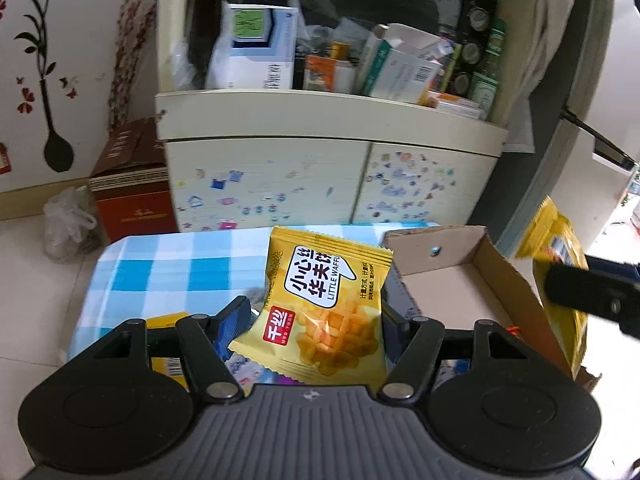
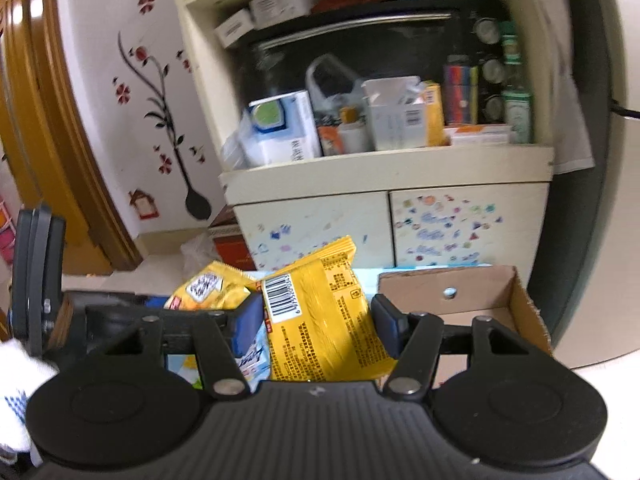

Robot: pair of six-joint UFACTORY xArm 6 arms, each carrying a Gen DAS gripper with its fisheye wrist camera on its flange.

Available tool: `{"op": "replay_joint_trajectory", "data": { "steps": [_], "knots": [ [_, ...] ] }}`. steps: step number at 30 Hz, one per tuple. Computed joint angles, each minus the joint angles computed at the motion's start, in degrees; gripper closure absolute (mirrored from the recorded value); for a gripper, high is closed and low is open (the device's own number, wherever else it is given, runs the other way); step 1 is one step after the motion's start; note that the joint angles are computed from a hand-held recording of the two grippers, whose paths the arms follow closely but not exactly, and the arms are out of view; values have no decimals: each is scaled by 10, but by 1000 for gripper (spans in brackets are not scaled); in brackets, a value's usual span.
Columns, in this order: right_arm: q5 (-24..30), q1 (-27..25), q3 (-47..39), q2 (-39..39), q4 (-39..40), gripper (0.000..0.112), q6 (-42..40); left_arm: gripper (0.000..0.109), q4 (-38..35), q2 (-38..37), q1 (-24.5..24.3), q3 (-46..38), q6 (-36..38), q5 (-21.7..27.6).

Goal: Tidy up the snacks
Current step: 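Lift the waffle packet with the left tool while the right tool carries its yellow packet over the box, then open the left tool over the box while the right tool drops its yellow packet in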

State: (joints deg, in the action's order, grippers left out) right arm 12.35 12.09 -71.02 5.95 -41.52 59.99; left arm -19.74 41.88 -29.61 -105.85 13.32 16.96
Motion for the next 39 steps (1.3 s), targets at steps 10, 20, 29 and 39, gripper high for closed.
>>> {"op": "replay_joint_trajectory", "data": {
  "steps": [10,20,29,39],
  "knots": [
    [18,-28,23,-31,-54,52,100,37,-143,8,-37,-14,147,26],
    [52,-54,51,-61,-83,52,198,37,-236,21,-70,-22,251,71],
    [67,-69,67,-72,-91,52,248,37,-279,37,-93,-32,321,90],
    [106,-68,63,-65,-67,35,262,12,-286,39,-96,-34,329,117]
  ]
}}
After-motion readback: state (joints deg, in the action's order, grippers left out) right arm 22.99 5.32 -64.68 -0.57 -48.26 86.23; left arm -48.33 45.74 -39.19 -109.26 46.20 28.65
